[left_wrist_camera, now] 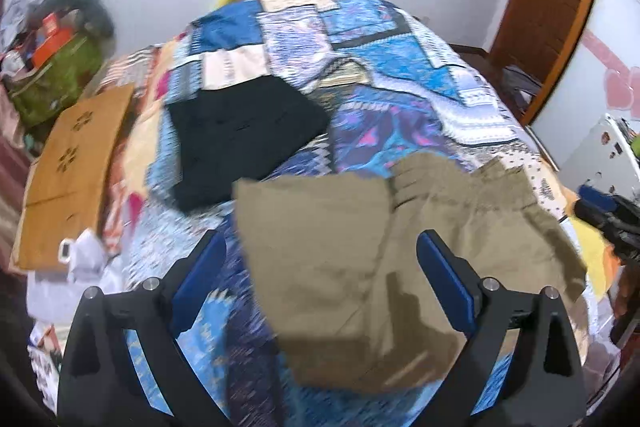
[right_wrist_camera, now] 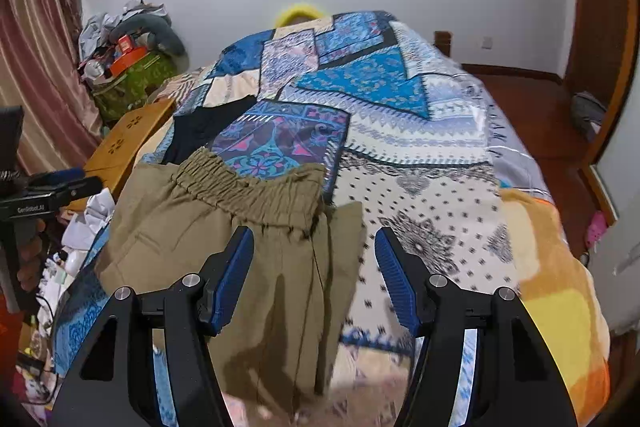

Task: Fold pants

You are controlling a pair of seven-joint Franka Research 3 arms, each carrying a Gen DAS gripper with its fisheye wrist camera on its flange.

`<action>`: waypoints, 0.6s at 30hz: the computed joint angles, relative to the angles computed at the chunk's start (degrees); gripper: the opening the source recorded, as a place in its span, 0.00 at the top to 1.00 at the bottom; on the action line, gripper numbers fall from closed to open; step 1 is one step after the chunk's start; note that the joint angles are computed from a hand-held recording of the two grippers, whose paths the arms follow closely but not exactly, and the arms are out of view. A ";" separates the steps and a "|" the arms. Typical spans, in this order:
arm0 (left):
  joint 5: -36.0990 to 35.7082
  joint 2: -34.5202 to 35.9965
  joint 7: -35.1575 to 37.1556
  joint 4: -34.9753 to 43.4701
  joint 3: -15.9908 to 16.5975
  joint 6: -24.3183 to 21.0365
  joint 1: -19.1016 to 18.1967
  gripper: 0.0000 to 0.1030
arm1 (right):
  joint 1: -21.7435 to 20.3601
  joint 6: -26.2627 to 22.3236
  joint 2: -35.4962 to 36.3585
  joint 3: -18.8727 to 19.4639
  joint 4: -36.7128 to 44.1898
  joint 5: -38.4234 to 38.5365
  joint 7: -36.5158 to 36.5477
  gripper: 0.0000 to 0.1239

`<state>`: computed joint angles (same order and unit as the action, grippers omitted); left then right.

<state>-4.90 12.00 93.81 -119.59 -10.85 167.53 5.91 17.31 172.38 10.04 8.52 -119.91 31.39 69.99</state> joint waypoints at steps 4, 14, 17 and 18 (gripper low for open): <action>-3.03 5.20 4.64 6.81 -3.07 -4.25 0.70 0.06 | -0.43 -6.81 5.34 -0.06 6.94 -1.77 -2.02 0.52; 6.36 12.65 0.58 12.22 -1.54 -5.17 -2.99 0.55 | 0.03 -13.40 10.81 -0.66 12.99 -6.49 -5.76 0.76; 4.43 12.95 0.34 11.84 -2.83 -4.86 -1.38 0.55 | -1.23 -12.67 10.86 0.43 12.32 -3.75 -6.57 0.80; 4.30 13.12 -0.06 11.77 -2.78 -4.58 -1.36 0.54 | -1.55 -12.49 10.88 0.76 12.01 -2.74 -6.80 0.80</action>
